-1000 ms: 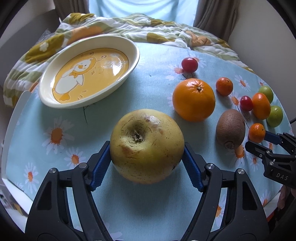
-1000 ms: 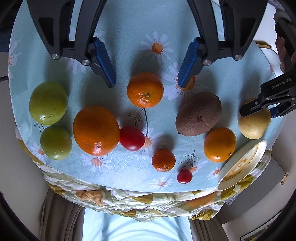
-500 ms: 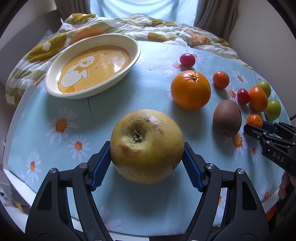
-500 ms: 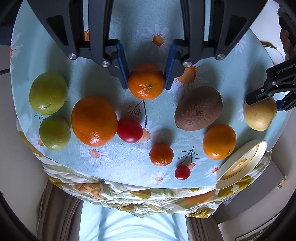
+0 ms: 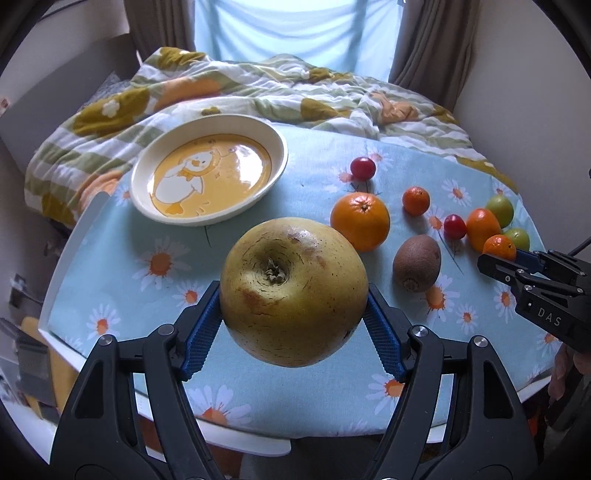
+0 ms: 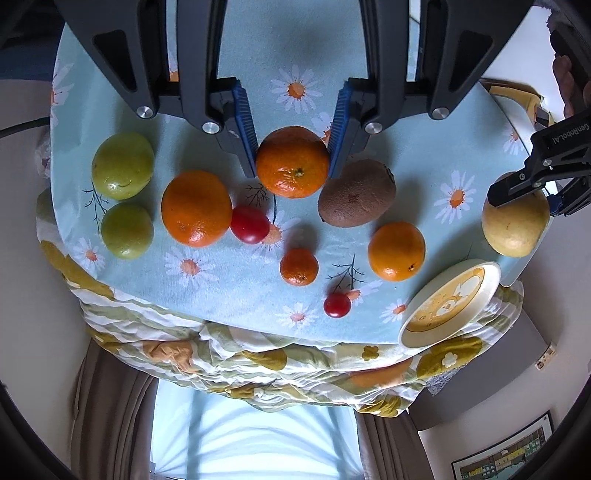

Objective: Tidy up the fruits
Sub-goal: 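Carry the pear into the white duck bowl and open the left tool while the right carries the mandarin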

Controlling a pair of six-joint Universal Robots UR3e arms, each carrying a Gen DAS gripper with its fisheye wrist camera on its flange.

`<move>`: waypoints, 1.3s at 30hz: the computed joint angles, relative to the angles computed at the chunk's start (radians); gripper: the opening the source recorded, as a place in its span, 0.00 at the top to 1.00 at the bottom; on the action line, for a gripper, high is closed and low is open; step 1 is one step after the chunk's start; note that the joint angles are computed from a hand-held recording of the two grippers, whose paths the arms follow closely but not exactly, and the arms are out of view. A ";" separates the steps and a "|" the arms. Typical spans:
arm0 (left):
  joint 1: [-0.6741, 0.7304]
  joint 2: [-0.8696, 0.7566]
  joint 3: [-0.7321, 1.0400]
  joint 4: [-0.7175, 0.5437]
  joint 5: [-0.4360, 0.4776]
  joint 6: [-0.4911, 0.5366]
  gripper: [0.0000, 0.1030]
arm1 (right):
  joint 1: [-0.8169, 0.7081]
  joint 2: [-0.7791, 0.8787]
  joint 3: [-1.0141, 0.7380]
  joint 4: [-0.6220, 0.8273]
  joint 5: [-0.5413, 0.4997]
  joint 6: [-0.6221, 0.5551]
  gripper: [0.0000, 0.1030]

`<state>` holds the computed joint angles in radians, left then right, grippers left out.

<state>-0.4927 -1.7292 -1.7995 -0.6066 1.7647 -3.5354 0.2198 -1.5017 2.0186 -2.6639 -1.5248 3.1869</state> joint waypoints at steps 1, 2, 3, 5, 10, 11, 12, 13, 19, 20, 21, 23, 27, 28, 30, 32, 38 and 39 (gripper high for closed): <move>0.003 0.014 0.007 -0.013 0.002 0.001 0.22 | 0.001 -0.011 -0.009 0.016 0.004 0.001 0.67; 0.008 0.030 0.012 -0.020 0.001 0.005 0.22 | 0.004 -0.020 -0.023 0.032 0.005 0.002 0.67; 0.013 0.043 0.017 -0.026 0.001 0.011 0.22 | 0.010 -0.025 -0.039 0.045 0.003 0.004 0.67; 0.027 0.064 0.032 -0.038 0.001 0.029 0.22 | 0.022 -0.030 -0.070 0.066 0.002 0.008 0.67; 0.107 0.094 0.076 -0.060 -0.047 0.110 0.22 | 0.068 0.018 -0.201 0.125 -0.023 0.033 0.67; 0.129 0.093 0.085 -0.060 -0.063 0.132 0.22 | 0.080 0.037 -0.234 0.134 -0.028 0.044 0.67; 0.154 0.094 0.095 -0.064 -0.082 0.156 0.22 | 0.092 0.057 -0.267 0.143 -0.034 0.056 0.67; 0.178 0.094 0.105 -0.070 -0.102 0.181 0.22 | 0.103 0.076 -0.298 0.152 -0.042 0.068 0.67; 0.327 0.029 0.192 -0.095 -0.235 0.328 0.22 | 0.177 0.258 -0.564 0.229 -0.107 0.150 0.67; 0.350 0.009 0.211 -0.102 -0.255 0.351 0.22 | 0.188 0.296 -0.618 0.246 -0.115 0.170 0.67; 0.374 -0.011 0.233 -0.111 -0.278 0.377 0.22 | 0.197 0.333 -0.672 0.263 -0.122 0.188 0.67; 0.416 -0.058 0.280 -0.123 -0.317 0.429 0.22 | 0.215 0.401 -0.773 0.297 -0.138 0.226 0.67; 0.477 -0.167 0.384 -0.148 -0.372 0.529 0.22 | 0.247 0.552 -1.009 0.397 -0.172 0.291 0.67; 0.489 -0.198 0.414 -0.155 -0.383 0.553 0.22 | 0.254 0.585 -1.063 0.421 -0.180 0.304 0.67; 0.506 -0.259 0.475 -0.176 -0.404 0.591 0.22 | 0.267 0.659 -1.182 0.476 -0.199 0.332 0.67; 0.521 -0.323 0.540 -0.199 -0.422 0.627 0.22 | 0.276 0.720 -1.279 0.523 -0.212 0.358 0.67; 0.544 -0.501 0.722 -0.270 -0.456 0.735 0.22 | 0.296 0.912 -1.621 0.714 -0.253 0.447 0.67; 0.542 -0.523 0.740 -0.276 -0.458 0.752 0.22 | 0.299 0.946 -1.688 0.754 -0.260 0.462 0.67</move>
